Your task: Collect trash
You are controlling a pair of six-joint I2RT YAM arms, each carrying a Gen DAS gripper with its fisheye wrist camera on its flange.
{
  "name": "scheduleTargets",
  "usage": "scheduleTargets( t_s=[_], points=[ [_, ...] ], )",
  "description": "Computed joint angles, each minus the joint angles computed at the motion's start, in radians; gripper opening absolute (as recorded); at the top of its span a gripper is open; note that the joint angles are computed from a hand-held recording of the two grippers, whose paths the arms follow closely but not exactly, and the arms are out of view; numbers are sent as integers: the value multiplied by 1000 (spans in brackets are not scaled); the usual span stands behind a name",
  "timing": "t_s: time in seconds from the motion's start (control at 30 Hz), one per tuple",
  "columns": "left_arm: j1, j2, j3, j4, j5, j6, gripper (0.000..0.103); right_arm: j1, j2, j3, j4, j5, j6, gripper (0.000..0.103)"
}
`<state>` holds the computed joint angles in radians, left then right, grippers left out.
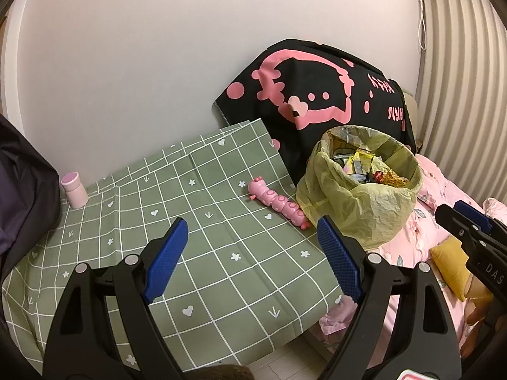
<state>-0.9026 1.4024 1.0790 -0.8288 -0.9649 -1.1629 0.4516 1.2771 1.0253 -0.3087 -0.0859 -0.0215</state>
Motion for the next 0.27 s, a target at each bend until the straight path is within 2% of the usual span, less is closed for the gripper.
scheduleTargets(
  t_s=[0.13, 0.27],
  points=[
    [39, -8, -36, 8, 53, -31, 77, 26, 52, 23, -1, 7, -10, 51],
    [147, -37, -112, 12, 113, -32, 77, 86, 150, 79, -3, 31, -32, 51]
  ],
)
